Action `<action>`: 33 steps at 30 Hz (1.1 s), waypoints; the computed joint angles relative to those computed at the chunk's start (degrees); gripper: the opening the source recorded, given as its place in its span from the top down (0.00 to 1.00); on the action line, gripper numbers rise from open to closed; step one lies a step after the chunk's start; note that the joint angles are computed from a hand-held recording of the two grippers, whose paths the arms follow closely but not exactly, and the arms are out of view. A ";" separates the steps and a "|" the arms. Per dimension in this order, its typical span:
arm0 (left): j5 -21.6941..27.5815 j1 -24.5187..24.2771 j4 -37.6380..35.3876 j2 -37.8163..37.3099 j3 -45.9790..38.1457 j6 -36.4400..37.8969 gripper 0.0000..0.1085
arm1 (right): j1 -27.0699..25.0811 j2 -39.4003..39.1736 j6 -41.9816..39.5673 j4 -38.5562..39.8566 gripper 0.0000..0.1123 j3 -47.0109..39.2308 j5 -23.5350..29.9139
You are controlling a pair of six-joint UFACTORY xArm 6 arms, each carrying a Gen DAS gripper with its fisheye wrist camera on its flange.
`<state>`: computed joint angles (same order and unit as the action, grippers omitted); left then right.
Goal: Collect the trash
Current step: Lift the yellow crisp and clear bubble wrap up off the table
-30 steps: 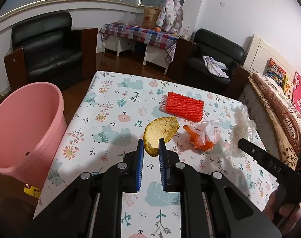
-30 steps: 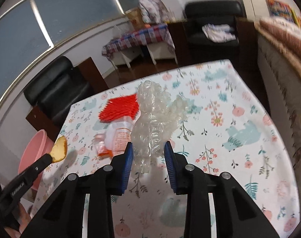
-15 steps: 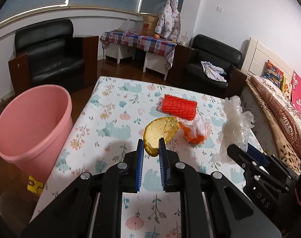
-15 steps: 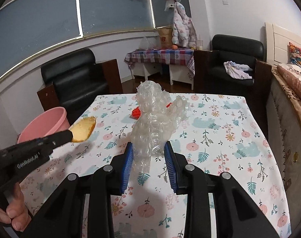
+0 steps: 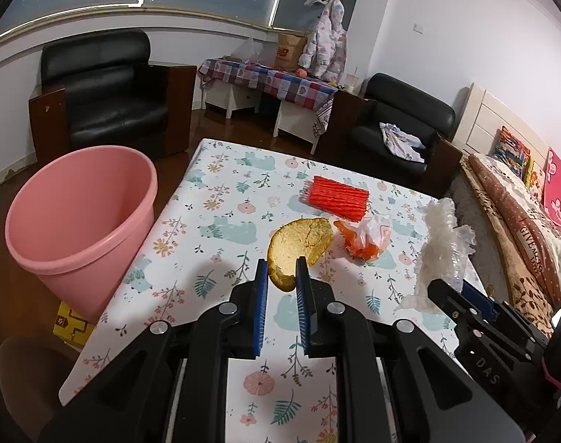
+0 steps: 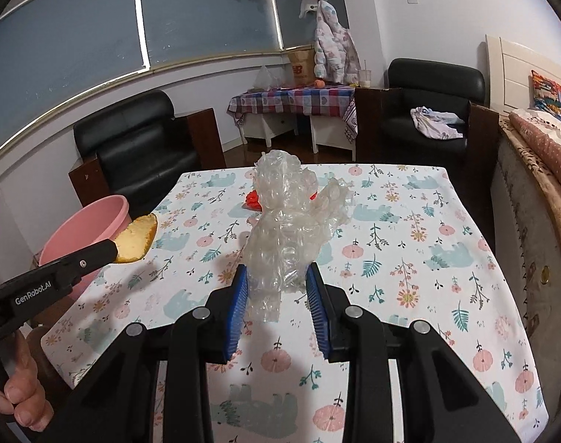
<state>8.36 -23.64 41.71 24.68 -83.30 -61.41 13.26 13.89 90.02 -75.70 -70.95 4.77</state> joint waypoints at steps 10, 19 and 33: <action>-0.43 0.11 2.86 -1.86 2.00 -3.10 0.87 | 0.22 -2.14 3.72 -3.34 0.72 1.55 0.70; -0.80 0.41 4.85 -2.72 2.87 -5.24 0.87 | 0.44 -2.83 4.78 -4.52 0.72 2.05 0.78; -1.39 0.68 7.02 -3.59 3.75 -7.41 0.87 | 1.22 -3.16 3.95 -4.03 0.72 2.15 1.02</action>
